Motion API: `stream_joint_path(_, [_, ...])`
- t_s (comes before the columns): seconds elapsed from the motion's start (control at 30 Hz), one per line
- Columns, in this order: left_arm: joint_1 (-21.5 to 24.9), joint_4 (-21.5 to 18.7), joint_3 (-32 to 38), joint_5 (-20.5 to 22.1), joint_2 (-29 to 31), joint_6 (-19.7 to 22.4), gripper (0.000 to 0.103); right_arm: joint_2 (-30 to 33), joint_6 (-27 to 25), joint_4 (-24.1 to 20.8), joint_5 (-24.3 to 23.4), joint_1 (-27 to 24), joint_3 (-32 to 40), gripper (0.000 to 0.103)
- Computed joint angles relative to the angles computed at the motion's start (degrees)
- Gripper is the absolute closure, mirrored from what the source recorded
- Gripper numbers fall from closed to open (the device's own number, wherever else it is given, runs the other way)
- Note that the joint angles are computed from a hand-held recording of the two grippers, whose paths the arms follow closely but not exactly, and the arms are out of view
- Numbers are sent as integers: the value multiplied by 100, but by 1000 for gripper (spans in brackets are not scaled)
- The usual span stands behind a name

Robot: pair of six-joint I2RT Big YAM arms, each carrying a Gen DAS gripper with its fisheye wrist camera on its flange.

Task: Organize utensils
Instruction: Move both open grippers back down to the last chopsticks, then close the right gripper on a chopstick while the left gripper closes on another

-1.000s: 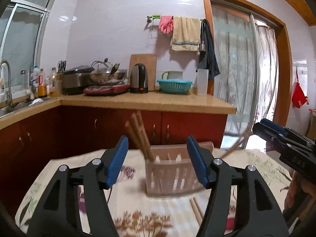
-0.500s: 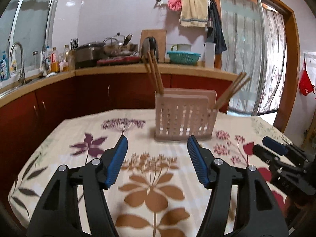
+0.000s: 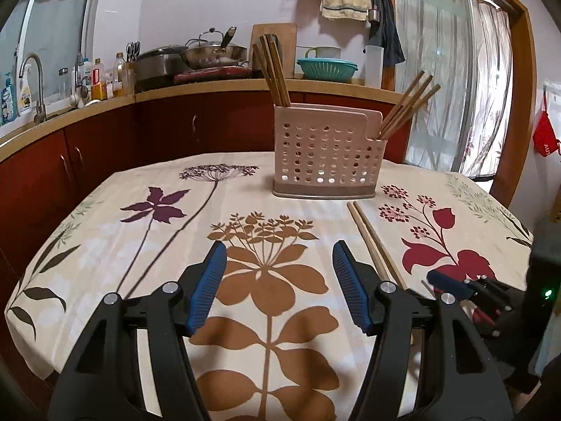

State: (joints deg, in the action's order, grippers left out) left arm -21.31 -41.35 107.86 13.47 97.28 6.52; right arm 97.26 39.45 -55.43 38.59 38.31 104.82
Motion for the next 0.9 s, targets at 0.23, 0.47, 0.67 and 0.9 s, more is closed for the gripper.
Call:
stream_joint_path(0.23, [-106,-66,-74,57,0,-57,42,-138,147,-21,-10,-22,-179,88])
stream_joint_path(0.47, [-293,-163,-182,70,-4,32,42,-432,282,85,59,-82,-549,95])
stream_joint_path(0.67, [-454,-174,-290,41,-17,26,42,-786,518,155,166,-154,-986,96])
stream_joint_path(0.9, [-689,-47,-523,12,-54,-20,42,-1082,546,286,221,-196,-1357,96])
